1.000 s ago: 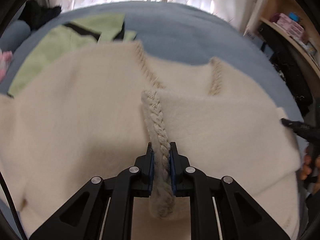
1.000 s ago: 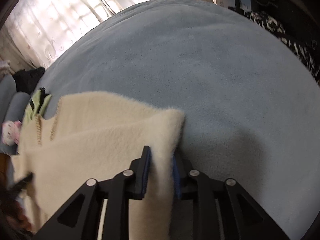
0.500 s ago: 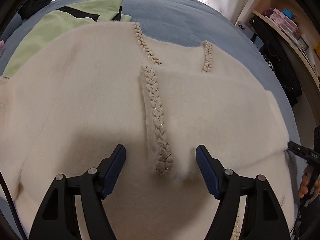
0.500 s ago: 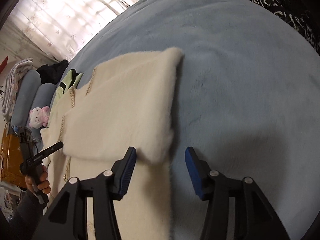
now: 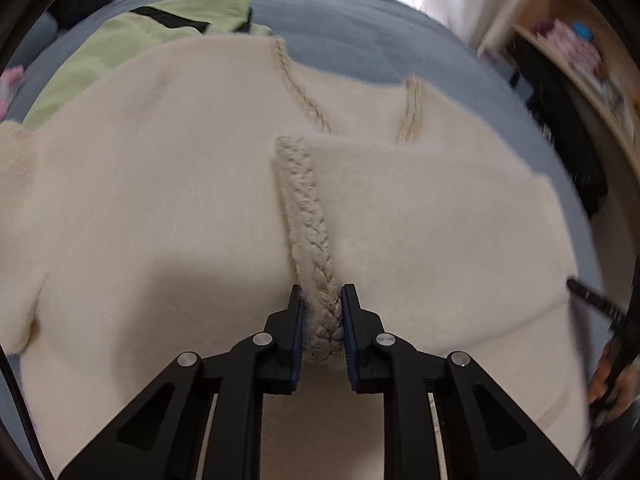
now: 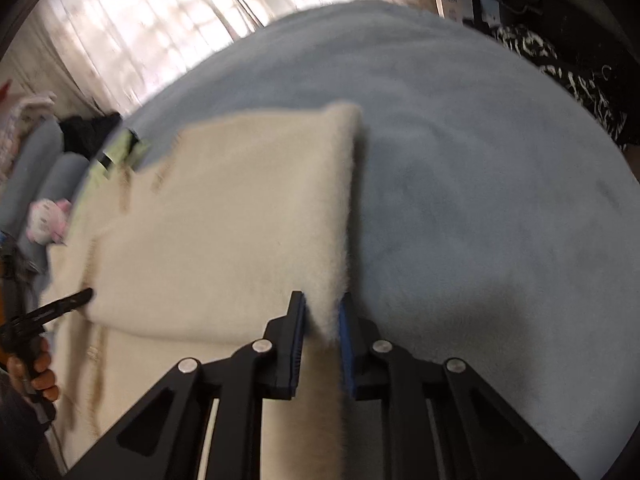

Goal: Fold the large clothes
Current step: 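Fold the front panel and sleeve across the cardigan body with both grippers, then open both grippers and release the folded side onto the cardigan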

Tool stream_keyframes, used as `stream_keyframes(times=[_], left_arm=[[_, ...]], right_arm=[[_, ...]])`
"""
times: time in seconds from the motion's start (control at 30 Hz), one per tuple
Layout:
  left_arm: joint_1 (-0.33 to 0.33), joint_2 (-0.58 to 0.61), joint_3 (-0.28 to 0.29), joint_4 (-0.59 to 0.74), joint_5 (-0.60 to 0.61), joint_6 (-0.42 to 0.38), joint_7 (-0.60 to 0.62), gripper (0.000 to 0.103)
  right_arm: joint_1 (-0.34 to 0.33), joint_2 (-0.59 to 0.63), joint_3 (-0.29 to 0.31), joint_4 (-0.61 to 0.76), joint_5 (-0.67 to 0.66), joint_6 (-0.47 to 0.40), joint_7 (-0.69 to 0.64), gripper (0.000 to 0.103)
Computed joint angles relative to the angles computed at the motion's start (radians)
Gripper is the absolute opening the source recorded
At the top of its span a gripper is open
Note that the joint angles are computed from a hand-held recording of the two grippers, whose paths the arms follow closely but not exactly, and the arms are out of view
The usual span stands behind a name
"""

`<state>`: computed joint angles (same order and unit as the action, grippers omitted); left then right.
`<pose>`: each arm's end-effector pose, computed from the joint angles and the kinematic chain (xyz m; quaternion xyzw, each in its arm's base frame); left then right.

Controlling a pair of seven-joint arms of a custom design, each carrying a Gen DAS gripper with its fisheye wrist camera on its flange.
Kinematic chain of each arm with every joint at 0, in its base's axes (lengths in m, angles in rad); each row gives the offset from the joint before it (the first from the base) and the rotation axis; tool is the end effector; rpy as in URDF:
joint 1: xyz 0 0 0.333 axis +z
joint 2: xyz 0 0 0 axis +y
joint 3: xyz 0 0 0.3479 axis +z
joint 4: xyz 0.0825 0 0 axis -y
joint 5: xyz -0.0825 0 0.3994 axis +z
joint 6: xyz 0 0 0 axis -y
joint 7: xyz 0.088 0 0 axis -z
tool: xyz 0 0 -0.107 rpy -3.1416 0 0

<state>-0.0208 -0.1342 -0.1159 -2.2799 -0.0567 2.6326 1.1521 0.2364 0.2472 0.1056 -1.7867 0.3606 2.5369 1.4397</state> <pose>0.5381 -0.0744 0.4870 -0.7874 0.5674 -0.2160 0.1068 0.6511 0.2207 0.4943 -0.7473 0.6001 -0.0389 0.2825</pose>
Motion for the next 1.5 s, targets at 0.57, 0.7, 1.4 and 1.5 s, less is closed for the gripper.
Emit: stream_keyframes(times=[0.57,0.7,1.4,1.5], left_arm=[[0.020,0.004,-0.032,0.078,0.173,0.004,-0.176,0.019],[0.000,0.114,-0.035,0.148,0.195,0.020,-0.290,0.018],[-0.015,0.175,0.008,0.187,0.530,0.016,-0.477,0.026],[-0.018,0.164,0.004,0.192,0.507,-0.015,-0.457,0.027]], right_arm=[[0.102,0.068,0.054,0.158,-0.136,0.074,0.013,0.029],[0.160,0.216,0.052,0.347,-0.161,0.025,0.056,0.029],[0.141,0.248,-0.113,0.346,-0.486,0.031,0.326,0.008],[0.126,0.221,-0.075,0.321,-0.461,0.032,0.309,0.008]])
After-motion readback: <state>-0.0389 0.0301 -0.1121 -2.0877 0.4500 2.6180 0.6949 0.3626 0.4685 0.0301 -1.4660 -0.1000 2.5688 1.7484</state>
